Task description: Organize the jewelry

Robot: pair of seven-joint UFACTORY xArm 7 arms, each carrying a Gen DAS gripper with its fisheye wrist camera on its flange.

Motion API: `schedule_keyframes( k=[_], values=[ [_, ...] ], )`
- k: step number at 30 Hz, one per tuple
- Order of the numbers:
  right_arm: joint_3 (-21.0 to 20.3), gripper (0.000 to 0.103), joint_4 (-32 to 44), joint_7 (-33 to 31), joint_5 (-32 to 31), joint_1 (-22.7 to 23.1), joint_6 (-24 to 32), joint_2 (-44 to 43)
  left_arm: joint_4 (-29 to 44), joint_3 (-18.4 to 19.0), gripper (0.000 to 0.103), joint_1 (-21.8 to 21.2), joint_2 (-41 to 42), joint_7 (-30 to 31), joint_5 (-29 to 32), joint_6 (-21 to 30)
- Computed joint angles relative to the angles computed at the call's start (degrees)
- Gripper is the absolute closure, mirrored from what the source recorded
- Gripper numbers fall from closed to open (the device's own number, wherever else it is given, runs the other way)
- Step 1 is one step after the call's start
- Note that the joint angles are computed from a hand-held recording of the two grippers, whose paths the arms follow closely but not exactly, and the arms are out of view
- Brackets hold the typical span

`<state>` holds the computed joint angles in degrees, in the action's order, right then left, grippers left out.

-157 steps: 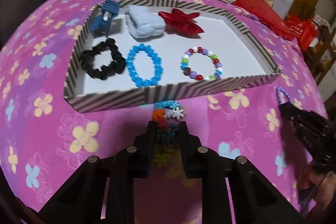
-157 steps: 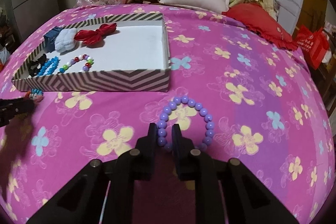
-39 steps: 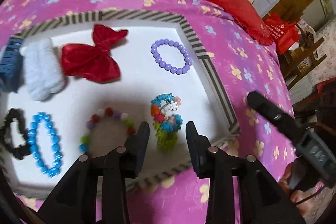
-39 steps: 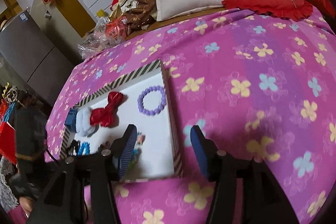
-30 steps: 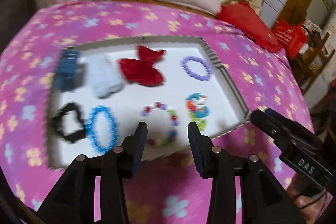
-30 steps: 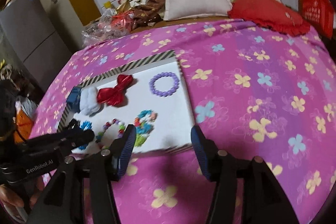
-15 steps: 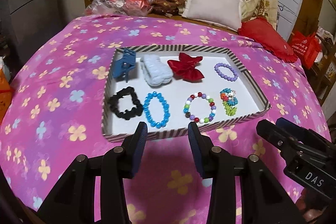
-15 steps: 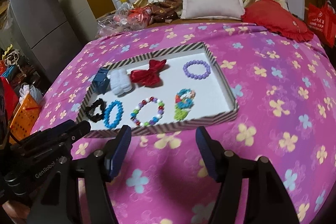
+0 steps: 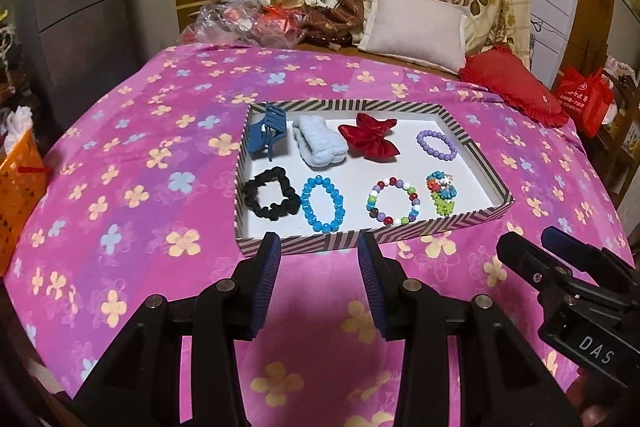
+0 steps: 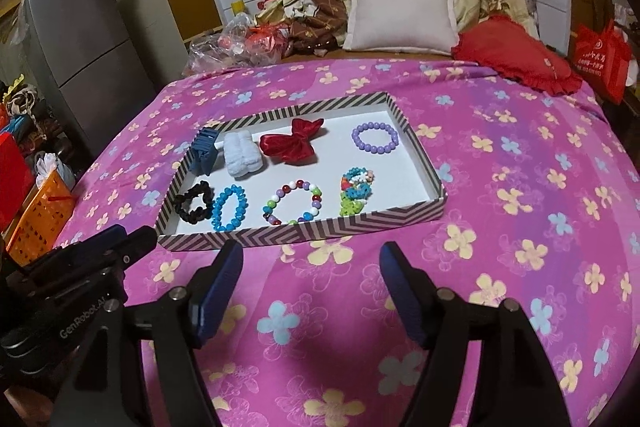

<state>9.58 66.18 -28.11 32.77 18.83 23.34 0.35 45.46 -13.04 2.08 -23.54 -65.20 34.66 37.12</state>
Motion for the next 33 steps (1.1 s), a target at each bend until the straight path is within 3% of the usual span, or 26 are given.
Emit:
schedule_keyframes(
  k=[33],
  values=[
    [1.3,0.019,4.4,9.2,-10.8,0.9,-3.6,2.7,4.4,0.0,0.073,1.3,-0.1,-3.2,5.5,5.0]
  ],
)
